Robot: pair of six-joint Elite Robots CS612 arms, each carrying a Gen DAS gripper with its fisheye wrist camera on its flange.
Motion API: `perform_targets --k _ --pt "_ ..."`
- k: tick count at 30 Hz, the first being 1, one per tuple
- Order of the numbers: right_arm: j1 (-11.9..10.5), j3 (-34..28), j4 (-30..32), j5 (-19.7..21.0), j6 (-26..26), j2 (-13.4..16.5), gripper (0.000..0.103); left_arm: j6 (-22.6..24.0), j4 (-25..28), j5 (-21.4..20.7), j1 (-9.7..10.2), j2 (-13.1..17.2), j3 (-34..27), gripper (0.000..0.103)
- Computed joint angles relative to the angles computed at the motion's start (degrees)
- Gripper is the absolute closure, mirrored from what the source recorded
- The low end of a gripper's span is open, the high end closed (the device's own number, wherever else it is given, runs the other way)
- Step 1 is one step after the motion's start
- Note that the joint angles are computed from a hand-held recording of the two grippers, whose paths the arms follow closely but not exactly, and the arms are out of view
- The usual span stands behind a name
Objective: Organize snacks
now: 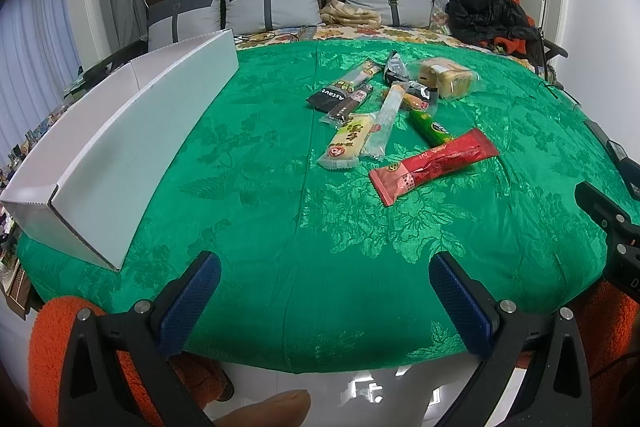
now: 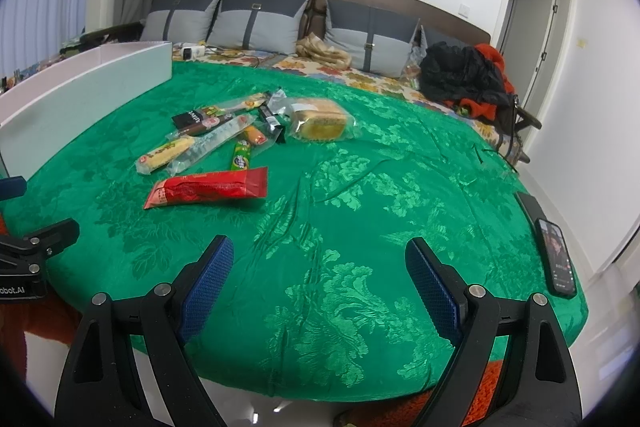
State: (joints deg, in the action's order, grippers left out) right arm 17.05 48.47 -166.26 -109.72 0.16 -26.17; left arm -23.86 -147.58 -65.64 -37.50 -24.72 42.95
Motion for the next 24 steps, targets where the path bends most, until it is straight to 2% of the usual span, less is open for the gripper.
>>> perform_targets --k 24 --pt "-0.36 -0.07 1.80 1.34 1.85 -0.09 0.013 -2.45 4.88 -2.59 0.56 0.55 -1.71 0.000"
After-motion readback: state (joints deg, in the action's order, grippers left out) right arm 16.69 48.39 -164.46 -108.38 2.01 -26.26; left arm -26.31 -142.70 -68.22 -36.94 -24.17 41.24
